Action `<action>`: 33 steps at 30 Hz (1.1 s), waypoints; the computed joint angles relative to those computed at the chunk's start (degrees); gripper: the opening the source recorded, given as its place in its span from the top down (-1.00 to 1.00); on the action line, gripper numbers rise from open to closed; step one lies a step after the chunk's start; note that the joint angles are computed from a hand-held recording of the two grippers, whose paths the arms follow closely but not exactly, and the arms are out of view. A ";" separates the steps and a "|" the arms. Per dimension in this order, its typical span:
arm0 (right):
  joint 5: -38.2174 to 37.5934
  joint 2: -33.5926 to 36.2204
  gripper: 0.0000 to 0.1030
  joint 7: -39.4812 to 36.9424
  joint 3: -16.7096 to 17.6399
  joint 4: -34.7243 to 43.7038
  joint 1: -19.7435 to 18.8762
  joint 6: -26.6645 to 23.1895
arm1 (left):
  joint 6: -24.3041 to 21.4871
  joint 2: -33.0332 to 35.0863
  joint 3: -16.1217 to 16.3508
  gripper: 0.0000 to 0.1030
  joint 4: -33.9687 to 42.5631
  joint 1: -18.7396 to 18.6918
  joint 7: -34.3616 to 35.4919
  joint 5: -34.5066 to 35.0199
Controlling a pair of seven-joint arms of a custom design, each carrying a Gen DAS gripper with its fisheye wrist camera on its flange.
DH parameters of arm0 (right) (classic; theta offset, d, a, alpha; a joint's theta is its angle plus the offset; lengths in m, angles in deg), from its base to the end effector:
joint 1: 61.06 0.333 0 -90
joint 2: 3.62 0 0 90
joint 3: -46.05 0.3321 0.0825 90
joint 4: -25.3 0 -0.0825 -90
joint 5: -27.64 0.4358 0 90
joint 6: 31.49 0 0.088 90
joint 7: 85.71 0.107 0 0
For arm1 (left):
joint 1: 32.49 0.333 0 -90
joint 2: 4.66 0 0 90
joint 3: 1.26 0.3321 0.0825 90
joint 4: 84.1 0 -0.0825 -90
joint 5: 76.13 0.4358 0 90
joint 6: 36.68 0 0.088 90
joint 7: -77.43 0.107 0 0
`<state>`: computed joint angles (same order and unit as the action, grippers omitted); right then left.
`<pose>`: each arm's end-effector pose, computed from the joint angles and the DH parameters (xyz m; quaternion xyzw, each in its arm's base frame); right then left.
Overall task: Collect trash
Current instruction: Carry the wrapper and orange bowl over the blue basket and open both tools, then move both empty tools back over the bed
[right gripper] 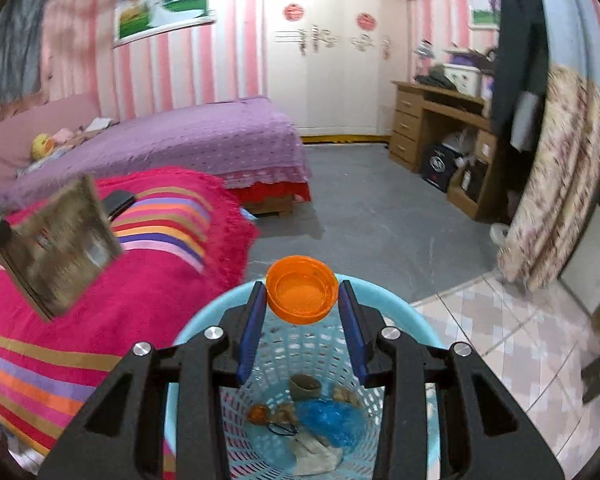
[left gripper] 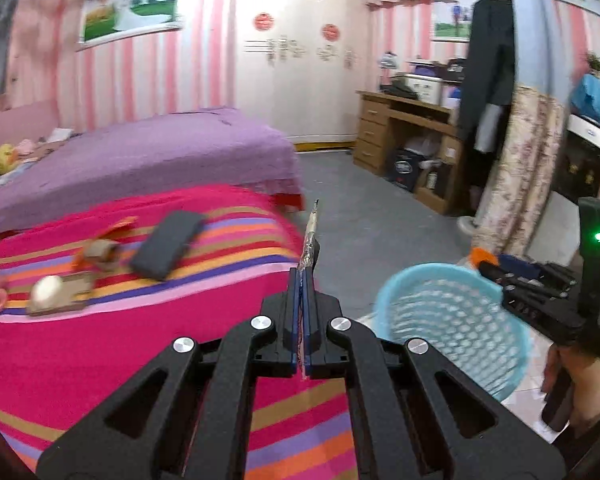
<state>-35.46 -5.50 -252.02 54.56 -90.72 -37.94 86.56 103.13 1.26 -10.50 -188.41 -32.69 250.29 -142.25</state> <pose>0.5438 0.2802 0.4905 -0.3601 0.8043 -0.4246 0.2080 0.6743 -0.1099 0.5339 -0.2986 0.8125 -0.4794 0.1445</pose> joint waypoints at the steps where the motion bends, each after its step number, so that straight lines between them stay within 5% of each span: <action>1: 0.03 -0.65 0.27 0.52 -0.06 -0.78 -0.06 -0.14 | -1.02 -0.70 -0.55 1.00 -1.10 -0.52 -0.20 0.09; 11: 1.09 -5.24 0.28 5.06 0.41 -6.93 -1.89 -0.17 | -4.56 -1.88 -1.59 0.98 -5.51 -4.58 -2.97 2.83; 13: 1.16 -5.68 0.27 5.57 0.61 -7.47 -2.13 -0.08 | -3.88 -1.06 -1.64 0.66 -5.45 -5.04 -2.89 4.23; 15: 1.35 -5.80 0.27 5.67 0.71 -7.78 -2.34 0.15 | -2.15 -0.34 -1.70 -0.38 -5.21 -5.31 -3.47 5.12; 17: 1.54 -5.15 0.27 5.60 0.93 -7.30 -2.34 0.11 | 2.28 0.34 -1.93 -0.67 -5.27 -5.41 -2.50 3.73; 21: 1.90 -4.34 0.27 4.56 0.86 -6.64 -2.20 -0.09 | 10.08 2.49 -2.46 -0.89 -3.48 -5.14 0.86 1.65; 26: 2.11 -1.13 0.24 2.78 0.38 -3.81 -2.01 -0.47 | 13.75 5.20 -2.91 -0.89 -0.04 -3.74 2.92 2.18; 28: 2.60 0.06 -0.47 2.38 0.01 -2.69 -1.74 -1.12 | 13.78 5.63 -2.98 -0.89 0.74 -2.98 2.46 2.64; 33: 2.45 2.06 -0.72 2.10 -0.18 0.67 -0.43 -4.34 | 13.60 6.59 -2.81 -0.89 2.59 -0.81 1.94 3.75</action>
<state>-33.01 -3.44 -249.92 54.37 -90.06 -38.37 82.21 116.73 7.85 -13.31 -185.82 -33.49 252.23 -138.49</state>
